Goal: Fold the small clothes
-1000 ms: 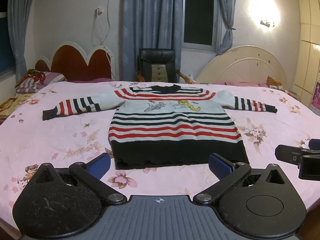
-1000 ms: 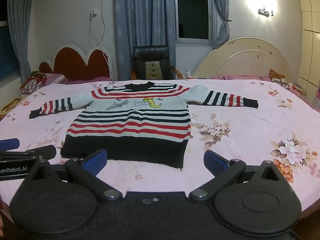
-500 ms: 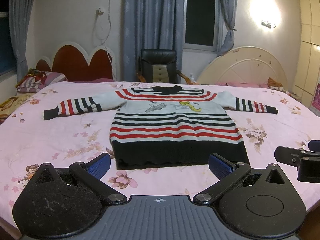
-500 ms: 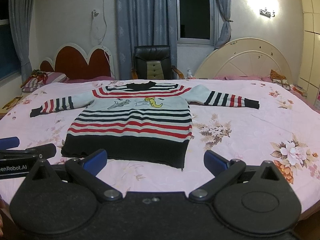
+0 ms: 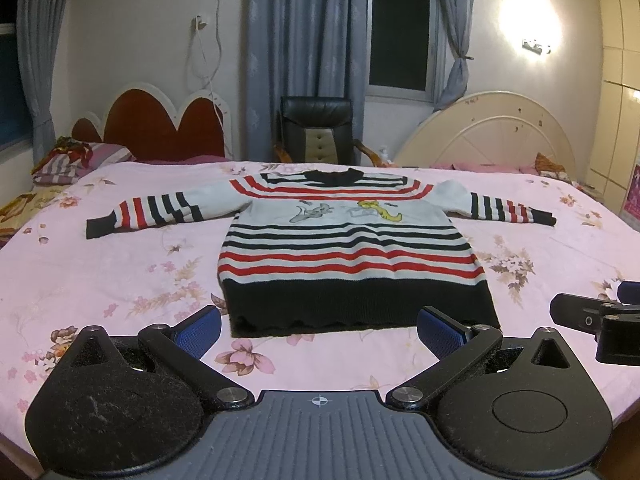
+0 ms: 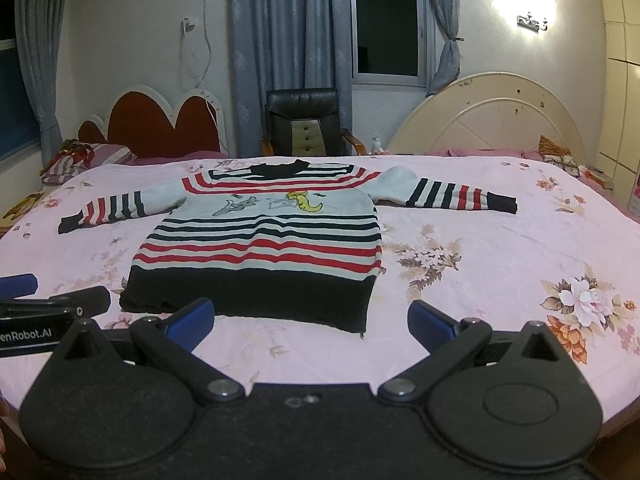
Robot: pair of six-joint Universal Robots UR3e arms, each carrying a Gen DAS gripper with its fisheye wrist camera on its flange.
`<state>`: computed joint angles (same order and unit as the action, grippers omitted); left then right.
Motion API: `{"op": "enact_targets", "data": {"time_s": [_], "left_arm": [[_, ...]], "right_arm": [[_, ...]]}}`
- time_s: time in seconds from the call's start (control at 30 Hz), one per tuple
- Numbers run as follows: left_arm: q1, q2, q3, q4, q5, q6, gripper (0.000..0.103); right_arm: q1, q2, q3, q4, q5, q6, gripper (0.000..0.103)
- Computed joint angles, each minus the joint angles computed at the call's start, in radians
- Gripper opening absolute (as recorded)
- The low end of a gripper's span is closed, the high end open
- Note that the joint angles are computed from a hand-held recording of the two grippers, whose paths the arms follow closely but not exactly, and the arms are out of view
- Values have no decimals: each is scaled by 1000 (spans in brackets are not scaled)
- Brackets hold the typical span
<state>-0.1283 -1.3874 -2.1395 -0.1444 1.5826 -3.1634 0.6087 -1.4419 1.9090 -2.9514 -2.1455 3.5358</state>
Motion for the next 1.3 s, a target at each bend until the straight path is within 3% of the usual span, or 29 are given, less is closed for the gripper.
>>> {"op": "enact_targets", "data": {"time_s": [0.07, 0.2, 0.67, 0.77, 0.83, 0.93, 1.03, 1.1, 1.23, 1.3], "left_arm": [[11, 15, 8, -39, -17, 8, 103], [2, -8, -14, 34, -2, -1, 103], [7, -14, -11, 29, -14, 2, 103], [-3, -77, 21, 62, -14, -25, 103], [-13, -152, 103, 33, -13, -44, 103], [-19, -270, 218, 49, -17, -41, 103], [-18, -404, 365, 51, -19, -8, 103], [-30, -521, 517, 11, 27, -19, 103], [-37, -799, 931, -173, 104, -67, 103], [-13, -948, 1140, -249, 32, -52, 103]], "right_arm": [[-4, -6, 8, -4, 3, -2, 102], [-4, -6, 9, -6, 4, -3, 102], [-20, -7, 14, -20, 18, -19, 102], [-37, -7, 24, -47, 6, -30, 102], [-83, -15, 67, -131, 39, -50, 102], [-251, -65, 114, -147, 237, -82, 102], [-430, -48, 101, -166, 345, -38, 100], [-569, -1, 65, -180, 450, -23, 77], [-772, 263, -165, -227, 544, -41, 66], [-862, 420, -344, -196, 616, 1, 52]]}}
